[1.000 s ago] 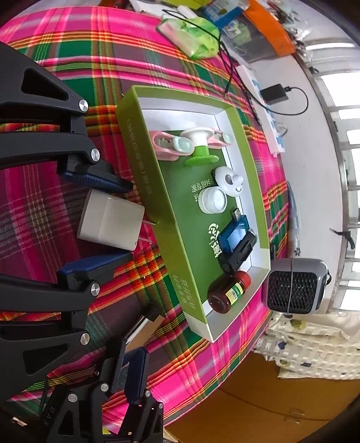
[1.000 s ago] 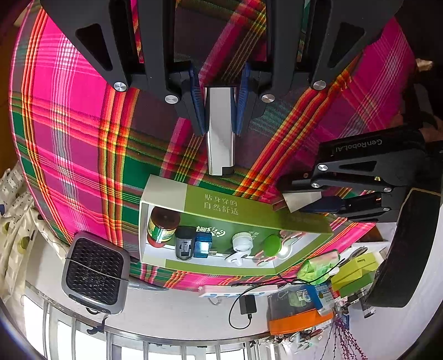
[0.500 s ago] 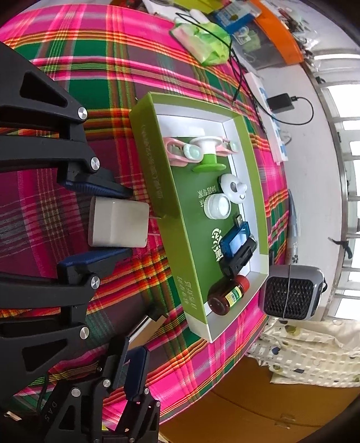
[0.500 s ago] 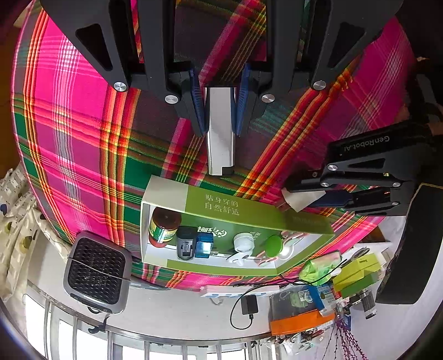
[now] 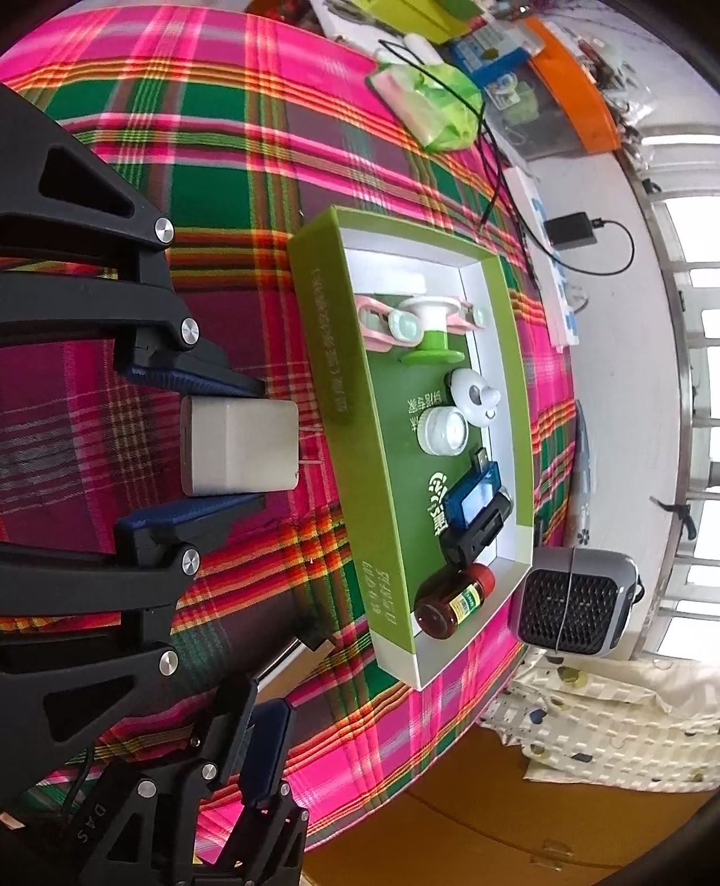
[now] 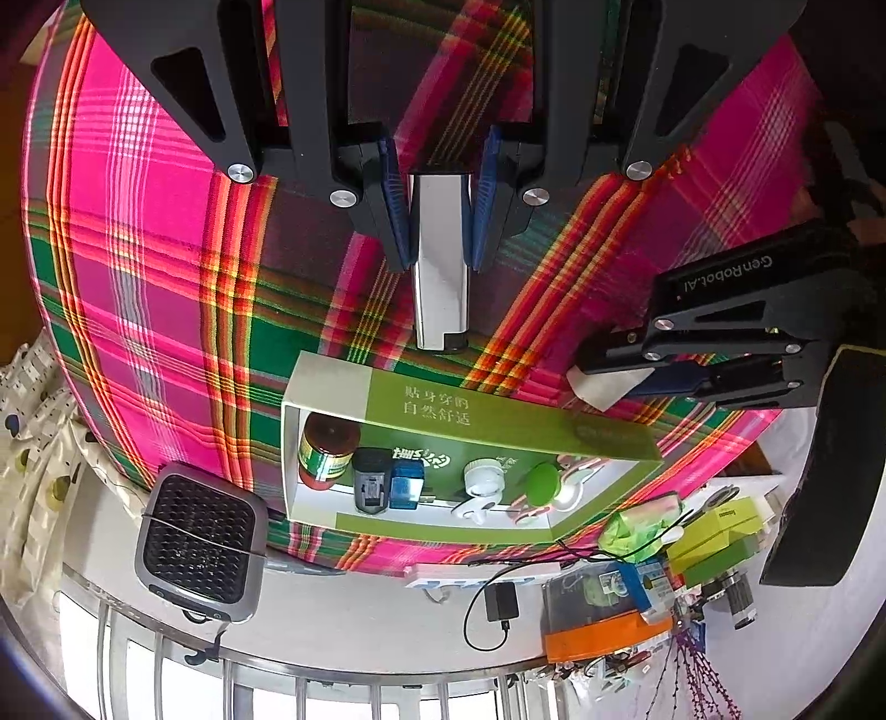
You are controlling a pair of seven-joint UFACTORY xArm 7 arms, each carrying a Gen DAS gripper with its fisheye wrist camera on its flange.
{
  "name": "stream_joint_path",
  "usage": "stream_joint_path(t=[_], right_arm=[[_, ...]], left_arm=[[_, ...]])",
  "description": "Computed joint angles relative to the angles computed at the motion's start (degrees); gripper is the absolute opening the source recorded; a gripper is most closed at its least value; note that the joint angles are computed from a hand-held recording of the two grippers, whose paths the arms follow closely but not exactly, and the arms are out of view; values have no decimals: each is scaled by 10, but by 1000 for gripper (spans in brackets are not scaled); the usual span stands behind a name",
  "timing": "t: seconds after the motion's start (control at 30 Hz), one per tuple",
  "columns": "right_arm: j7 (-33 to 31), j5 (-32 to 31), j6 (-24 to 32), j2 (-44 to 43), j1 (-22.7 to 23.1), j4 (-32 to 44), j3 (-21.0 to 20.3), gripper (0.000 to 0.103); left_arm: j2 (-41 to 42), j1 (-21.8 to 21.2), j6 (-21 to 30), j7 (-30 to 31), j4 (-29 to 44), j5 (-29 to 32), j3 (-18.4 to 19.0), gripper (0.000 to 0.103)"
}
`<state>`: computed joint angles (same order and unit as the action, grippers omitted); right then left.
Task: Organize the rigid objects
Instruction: 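Close left tool on the white charger block while right tool holds the silver bar, then carry the charger in left tool and silver bar in right tool over the box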
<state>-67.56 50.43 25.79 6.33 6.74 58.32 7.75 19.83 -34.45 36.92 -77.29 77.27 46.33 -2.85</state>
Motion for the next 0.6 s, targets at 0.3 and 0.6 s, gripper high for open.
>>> stream_joint_path(t=[0.3,0.6], right_arm=[[-5,17,-1,-15,6,-16,-1,24],[-15,39,-1,-33,16,-31,-7,24]], left_arm=[[-17,-11,19,-29,-11,35,-5,32],[-36,-9,27,-53,-26,56,-18,32]])
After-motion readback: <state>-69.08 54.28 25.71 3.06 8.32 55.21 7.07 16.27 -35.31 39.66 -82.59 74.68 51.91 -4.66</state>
